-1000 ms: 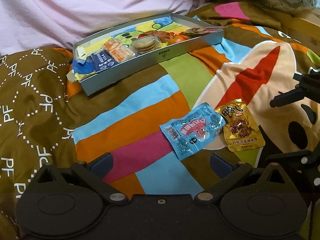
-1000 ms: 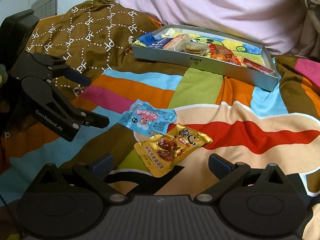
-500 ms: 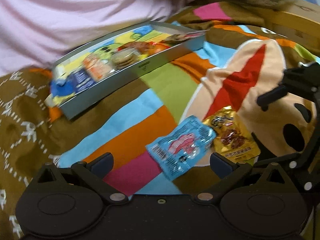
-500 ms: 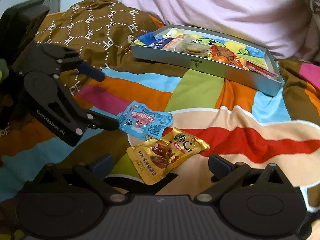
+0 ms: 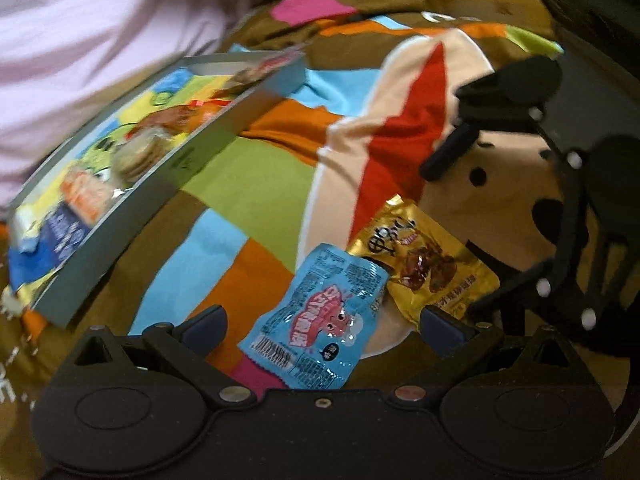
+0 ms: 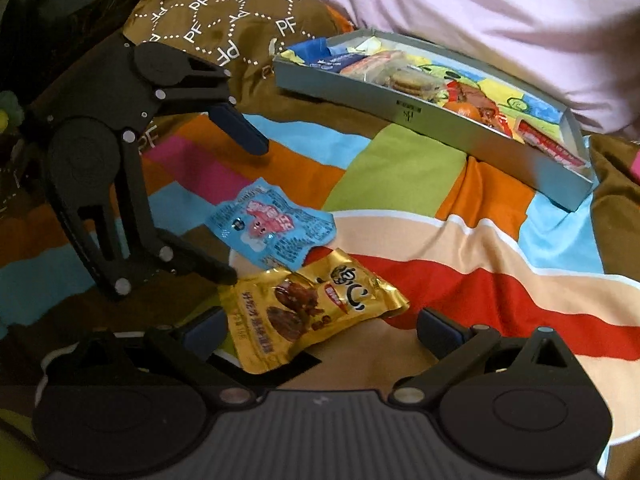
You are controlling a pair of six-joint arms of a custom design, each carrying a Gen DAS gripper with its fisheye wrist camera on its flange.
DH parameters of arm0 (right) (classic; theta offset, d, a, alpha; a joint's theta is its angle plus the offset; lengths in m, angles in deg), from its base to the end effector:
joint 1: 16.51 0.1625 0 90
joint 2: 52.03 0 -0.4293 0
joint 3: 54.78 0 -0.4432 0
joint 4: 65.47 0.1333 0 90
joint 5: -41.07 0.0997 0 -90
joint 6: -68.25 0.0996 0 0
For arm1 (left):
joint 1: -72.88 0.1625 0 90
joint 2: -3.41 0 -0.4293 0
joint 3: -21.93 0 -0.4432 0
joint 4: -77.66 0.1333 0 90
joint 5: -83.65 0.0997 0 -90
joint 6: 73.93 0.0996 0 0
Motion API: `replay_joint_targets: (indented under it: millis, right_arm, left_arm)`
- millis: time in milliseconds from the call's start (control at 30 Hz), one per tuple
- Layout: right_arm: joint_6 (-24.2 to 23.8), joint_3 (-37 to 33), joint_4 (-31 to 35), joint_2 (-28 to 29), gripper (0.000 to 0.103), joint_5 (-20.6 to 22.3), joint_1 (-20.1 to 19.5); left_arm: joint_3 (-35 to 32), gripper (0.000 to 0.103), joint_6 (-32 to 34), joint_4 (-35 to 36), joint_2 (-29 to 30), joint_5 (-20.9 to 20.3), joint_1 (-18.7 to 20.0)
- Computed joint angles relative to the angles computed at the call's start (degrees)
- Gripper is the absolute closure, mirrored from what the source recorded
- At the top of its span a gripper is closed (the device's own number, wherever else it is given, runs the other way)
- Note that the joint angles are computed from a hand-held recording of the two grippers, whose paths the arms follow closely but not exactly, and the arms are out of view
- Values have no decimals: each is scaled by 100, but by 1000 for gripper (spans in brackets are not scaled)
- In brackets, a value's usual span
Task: Organize snacks
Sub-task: 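Lower the left gripper onto the blue sausage pack while the right gripper approaches the gold jerky pack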
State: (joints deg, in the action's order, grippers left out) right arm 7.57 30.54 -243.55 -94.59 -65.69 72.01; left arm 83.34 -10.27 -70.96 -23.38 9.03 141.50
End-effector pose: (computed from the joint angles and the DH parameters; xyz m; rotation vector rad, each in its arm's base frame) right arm 0.0844 -0.7820 0.1558 1.0611 -2.1679 0.6782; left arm -0.1714 -0.8759 0.0570 1.7775 2.0537 -0.4060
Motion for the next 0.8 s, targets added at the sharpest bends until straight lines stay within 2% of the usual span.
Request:
replay_joint_targets:
  millis: [67,267,367,467,533,667,733,800]
  right_arm:
    - [61,-73,174,-10,0,99,-26]
    - [235,-417,602,61,0,520,-94]
    - [210,-668,1128,94,0,799,-128]
    - [236,-1026,1931,141,0,986,-152]
    - [262,-1234,2435,163,0,1060,-164]
    - [-151,-1458,3189,198,1,830,-123]
    - [-527,-1408,3145,217,1,583,-80]
    - [-775,-1312,2791,268,1,254,-20]
  left_arm:
    - [-211,2,53,336,80,-12,13]
    - [-1147,4,-372,1695,428,-165,84]
    - [-1503,4,-339,2115,580,-172,96]
    - [-1862,6,-135,2581,715,-135,95]
    - [-2099,12,-155,2870,793,-122,100]
    - [-2408,16,-132,3169,903,-148,119]
    - [-2448,16,-103,3190,931,-139,121]
    - [-2519,16,-97,3240,976,-118,116]
